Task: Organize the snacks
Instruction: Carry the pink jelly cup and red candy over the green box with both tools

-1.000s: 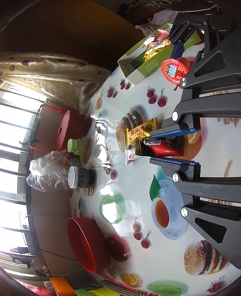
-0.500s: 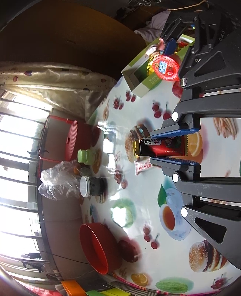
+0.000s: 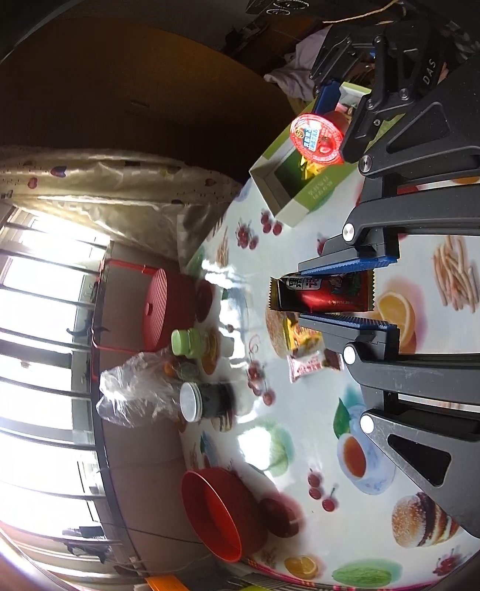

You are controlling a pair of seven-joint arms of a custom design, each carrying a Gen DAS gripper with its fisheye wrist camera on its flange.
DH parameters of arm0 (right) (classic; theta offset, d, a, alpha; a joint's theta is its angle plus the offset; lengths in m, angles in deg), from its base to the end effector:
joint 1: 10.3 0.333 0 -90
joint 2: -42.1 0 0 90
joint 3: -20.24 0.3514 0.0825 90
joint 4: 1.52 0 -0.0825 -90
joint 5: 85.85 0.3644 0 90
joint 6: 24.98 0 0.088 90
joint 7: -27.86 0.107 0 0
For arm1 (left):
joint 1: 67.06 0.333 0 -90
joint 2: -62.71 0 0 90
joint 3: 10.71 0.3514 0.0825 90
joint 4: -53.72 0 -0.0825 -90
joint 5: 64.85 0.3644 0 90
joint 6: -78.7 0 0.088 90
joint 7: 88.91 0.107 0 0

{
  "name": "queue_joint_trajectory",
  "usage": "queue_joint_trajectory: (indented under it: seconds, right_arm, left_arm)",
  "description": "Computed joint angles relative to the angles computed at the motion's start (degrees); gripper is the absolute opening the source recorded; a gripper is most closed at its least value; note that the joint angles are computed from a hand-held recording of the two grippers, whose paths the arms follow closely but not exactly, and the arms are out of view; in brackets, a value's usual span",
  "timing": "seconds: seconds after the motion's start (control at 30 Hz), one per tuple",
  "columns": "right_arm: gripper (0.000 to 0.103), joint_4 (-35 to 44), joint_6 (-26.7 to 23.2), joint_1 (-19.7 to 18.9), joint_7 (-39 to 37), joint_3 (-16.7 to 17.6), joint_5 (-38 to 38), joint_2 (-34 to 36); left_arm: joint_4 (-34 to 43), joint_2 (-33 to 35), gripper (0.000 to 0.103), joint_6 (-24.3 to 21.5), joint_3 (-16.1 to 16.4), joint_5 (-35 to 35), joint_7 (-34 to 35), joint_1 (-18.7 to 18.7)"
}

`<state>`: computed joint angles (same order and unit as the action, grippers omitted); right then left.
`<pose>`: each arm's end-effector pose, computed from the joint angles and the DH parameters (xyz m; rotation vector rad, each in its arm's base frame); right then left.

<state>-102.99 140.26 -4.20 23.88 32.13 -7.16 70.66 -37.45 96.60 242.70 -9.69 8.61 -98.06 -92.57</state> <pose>0.6649 0.1358 0.3591 -2.0354 1.0331 -0.4251 0.6350 -0.3502 0.3763 -1.8461 1.5875 -0.9631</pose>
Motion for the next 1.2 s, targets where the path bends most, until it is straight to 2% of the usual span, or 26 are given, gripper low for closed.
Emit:
queue_joint_trajectory:
  seconds: [0.3,0.67,0.97,1.2]
  right_arm:
    - [0.052,1.6,1.1,-1.0,-0.1,-0.5,1.2,0.0]
    - [0.052,5.3,3.0,-2.8,5.0,-0.9,-2.3,2.1]
    - [0.052,9.4,3.8,-4.0,13.8,-1.7,-10.5,5.4]
    - [0.052,13.3,3.5,-4.5,22.5,-2.8,-20.0,8.6]
  left_arm:
    - [5.5,3.6,0.022,2.0,-0.9,-5.1,6.9,0.1]
    - [15.1,10.5,0.022,2.9,-2.2,-18.9,22.2,-0.5]
    - [25.0,17.0,0.022,1.7,-4.6,-30.0,35.4,-0.3]
    - [35.7,23.6,0.022,-2.3,-7.2,-38.4,46.3,-0.3]
